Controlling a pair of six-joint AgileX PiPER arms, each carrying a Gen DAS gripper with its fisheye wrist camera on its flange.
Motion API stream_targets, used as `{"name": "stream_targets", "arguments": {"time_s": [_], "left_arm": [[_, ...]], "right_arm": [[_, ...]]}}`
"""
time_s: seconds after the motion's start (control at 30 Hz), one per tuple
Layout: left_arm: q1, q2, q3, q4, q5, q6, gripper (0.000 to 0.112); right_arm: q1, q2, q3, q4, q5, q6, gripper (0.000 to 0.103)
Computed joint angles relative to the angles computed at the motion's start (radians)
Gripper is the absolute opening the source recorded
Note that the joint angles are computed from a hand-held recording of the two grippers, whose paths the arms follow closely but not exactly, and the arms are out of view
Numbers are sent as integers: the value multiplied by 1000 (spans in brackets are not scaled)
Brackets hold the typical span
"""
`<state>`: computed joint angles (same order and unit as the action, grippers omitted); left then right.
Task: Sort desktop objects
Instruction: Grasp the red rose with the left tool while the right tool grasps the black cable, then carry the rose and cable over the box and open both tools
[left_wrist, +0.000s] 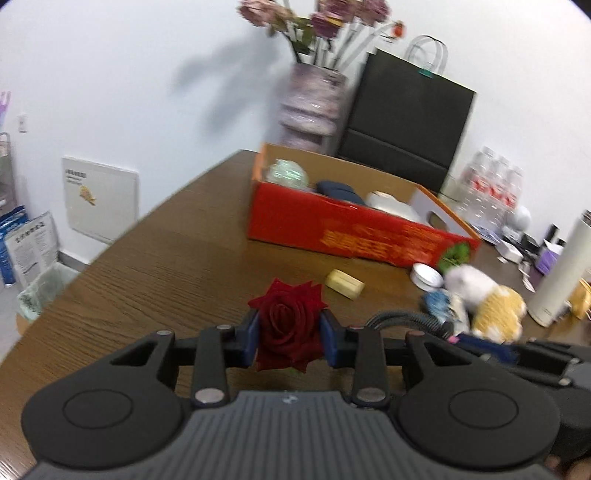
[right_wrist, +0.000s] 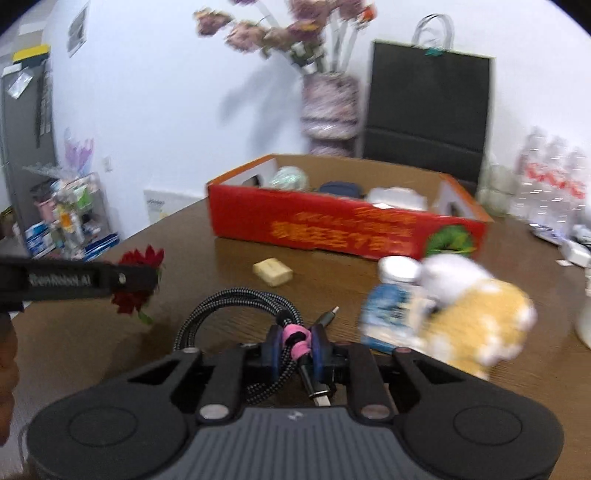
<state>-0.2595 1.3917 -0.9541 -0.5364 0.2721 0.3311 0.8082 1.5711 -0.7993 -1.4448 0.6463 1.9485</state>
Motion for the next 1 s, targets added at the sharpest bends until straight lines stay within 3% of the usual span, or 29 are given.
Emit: {"name": "stream_targets", "arguments": {"time_s": [0.17, 0.3, 0.4, 0.57, 0.63, 0.73, 0.87, 1.0], "left_arm": [[-49, -2, -29, 19, -15, -21, 35], [-64, 36, -97, 73, -39, -51, 35], [-39, 95, -194, -62, -17, 105, 35], [-3, 247, -453, 34, 65, 13, 35], [16, 329, -590, 17, 140, 24, 35], [19, 477, -824, 115, 251, -67, 35], [-10, 672, -1121, 331, 376, -208, 35], [-7, 849, -1393, 372, 529, -226, 35]], "right_arm": [[27, -131, 67, 19, 132, 19, 15], [-21, -193, 69, -14, 158, -12, 15], [-99, -196, 34, -47, 117, -54, 16], [-293, -112, -131, -105, -81, -126, 16], [-357, -35, -248, -45, -161, -237, 16], [-425, 108, -446, 137, -243, -467, 16], [-478, 289, -693, 398, -217, -753, 16], [-536, 389, -825, 689, -153, -1072, 16]]}}
